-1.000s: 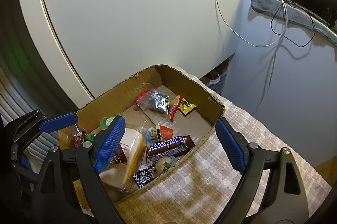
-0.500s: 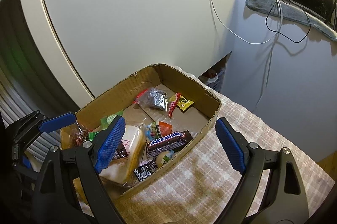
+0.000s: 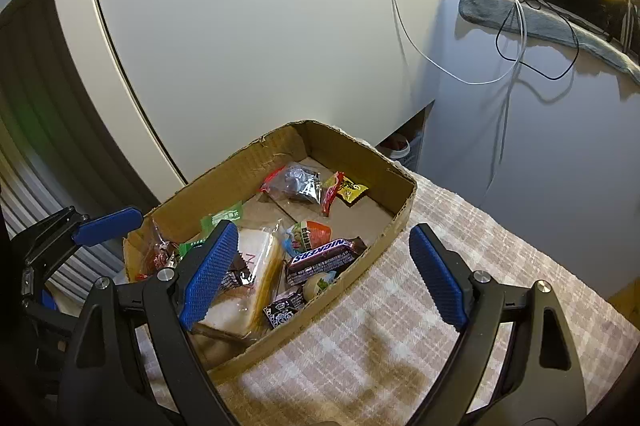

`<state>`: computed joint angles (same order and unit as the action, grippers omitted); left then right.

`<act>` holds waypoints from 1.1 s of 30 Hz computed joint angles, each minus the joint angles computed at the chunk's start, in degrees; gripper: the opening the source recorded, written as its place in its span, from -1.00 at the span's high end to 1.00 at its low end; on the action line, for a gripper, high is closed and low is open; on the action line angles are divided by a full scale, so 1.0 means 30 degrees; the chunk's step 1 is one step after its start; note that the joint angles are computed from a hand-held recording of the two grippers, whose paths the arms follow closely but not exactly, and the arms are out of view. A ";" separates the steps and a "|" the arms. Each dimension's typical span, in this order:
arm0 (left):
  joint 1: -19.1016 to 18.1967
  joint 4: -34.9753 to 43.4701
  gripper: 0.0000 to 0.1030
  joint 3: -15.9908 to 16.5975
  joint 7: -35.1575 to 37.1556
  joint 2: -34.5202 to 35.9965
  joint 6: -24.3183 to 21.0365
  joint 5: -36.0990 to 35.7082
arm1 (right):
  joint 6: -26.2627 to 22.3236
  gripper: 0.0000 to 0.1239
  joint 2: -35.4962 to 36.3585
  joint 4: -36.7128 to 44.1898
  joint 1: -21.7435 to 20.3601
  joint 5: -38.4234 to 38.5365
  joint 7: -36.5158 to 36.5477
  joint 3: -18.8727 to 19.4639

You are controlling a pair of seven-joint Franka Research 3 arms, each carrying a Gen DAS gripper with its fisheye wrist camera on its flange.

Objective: Organize snacks

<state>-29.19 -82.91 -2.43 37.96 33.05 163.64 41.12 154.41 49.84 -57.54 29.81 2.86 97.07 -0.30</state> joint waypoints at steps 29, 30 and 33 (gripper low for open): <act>-0.0373 -0.2136 -0.49 0.0297 -0.5472 -0.2028 -0.0826 0.4694 | 0.4424 -0.45 -0.4583 -0.8020 0.2175 -0.2265 0.4074 -0.2372; -0.0334 -0.2174 -0.49 0.0228 -0.5556 -0.2059 -0.0854 0.4743 | 0.4489 -0.45 -0.4660 -0.8147 0.2154 -0.2305 0.4113 -0.2345; -0.0219 -0.2358 -0.49 0.0078 -0.5750 -0.2179 -0.0898 0.4857 | 0.4742 -0.45 -0.5001 -0.8739 0.2356 -0.2557 0.4433 -0.2558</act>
<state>-29.84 -89.99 -2.20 20.71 26.51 160.94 55.69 168.63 34.84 -83.76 36.88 -4.81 110.37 -7.98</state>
